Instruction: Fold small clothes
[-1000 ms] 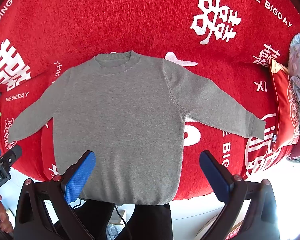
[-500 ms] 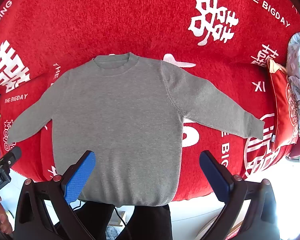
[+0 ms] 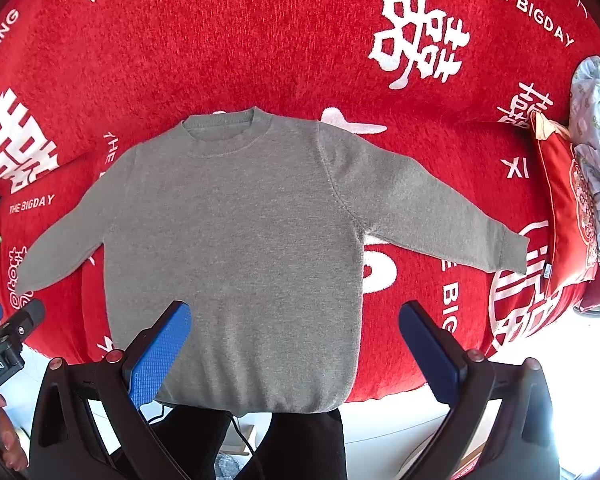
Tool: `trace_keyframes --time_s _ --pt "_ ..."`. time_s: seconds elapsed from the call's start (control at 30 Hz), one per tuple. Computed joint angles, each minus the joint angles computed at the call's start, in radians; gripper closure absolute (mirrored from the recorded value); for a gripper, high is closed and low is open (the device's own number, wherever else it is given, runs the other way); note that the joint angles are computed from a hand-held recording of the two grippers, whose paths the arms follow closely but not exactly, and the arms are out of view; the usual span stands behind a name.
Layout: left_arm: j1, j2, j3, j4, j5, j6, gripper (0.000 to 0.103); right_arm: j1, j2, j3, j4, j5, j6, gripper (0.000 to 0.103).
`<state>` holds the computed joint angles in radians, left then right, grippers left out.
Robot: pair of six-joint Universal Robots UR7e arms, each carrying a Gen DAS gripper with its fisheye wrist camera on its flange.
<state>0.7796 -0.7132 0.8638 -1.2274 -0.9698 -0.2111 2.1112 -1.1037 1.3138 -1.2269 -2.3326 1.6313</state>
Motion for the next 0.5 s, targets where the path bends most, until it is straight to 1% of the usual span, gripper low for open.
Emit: trace_keyframes --time_s 0.5 --pt "0.012 0.000 -0.004 0.008 -0.013 -0.004 0.000 0.005 0.002 0.009 -0.004 -0.001 0.009 0.000"
